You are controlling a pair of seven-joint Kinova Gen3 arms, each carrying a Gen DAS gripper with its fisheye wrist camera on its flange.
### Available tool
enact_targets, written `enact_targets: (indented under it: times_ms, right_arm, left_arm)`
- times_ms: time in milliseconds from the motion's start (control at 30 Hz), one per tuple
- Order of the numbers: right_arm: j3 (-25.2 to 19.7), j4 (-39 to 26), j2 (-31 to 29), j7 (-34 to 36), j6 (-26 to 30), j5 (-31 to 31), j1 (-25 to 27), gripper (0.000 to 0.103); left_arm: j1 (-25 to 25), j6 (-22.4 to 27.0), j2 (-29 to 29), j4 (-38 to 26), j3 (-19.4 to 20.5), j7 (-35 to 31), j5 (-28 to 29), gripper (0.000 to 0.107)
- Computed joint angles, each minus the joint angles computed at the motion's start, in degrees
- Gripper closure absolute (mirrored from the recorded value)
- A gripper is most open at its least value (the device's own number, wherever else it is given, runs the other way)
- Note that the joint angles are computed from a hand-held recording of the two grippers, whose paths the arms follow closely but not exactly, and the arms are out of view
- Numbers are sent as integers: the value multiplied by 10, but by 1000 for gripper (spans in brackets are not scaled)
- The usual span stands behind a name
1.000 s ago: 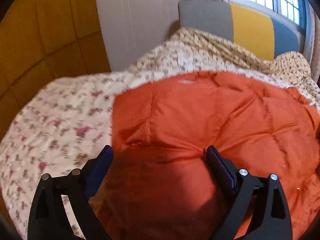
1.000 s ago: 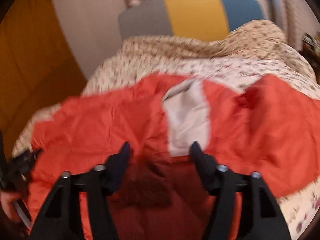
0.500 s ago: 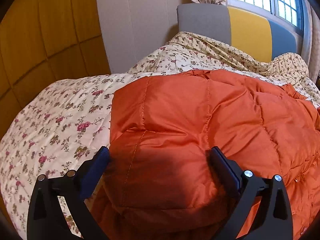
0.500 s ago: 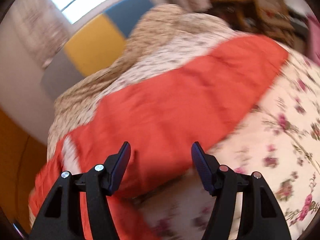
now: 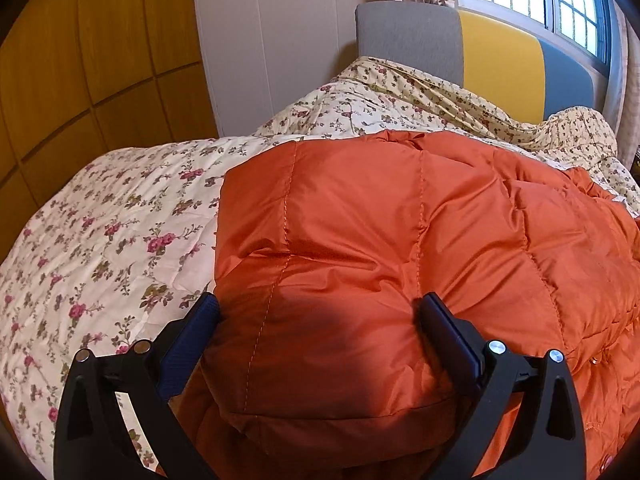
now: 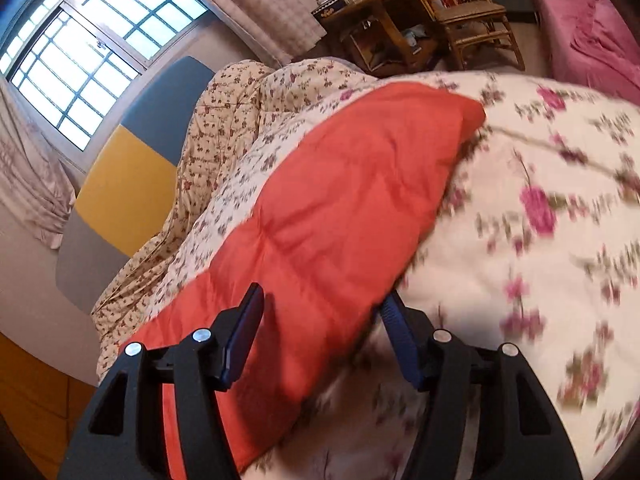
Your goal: Fold large clothes
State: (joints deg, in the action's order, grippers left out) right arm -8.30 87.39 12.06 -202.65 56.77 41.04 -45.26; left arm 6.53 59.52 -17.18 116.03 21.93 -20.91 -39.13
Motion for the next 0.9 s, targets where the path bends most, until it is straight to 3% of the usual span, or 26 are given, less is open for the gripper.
enact_targets:
  times_ms: [133, 200, 333, 600, 900]
  right_arm:
    - [13, 14, -3, -32, -16, 9, 8, 55]
    - [10, 0, 8, -13, -3, -3, 21, 75]
    - [13, -42, 24, 41, 37, -5, 16, 93]
    - [22, -157, 77, 133, 138, 114, -92, 97]
    - [64, -297, 180, 259, 151, 189, -210, 97]
  left_arm:
    - [0, -2, 3, -1, -7, -8, 7, 8]
    - [0, -5, 4, -2, -11, -13, 12, 8]
    - [0, -7, 6, -4, -16, -19, 19, 8]
    - [-4, -13, 4, -2, -20, -26, 28, 8]
    - [-11, -27, -2, 3, -25, -32, 42, 7]
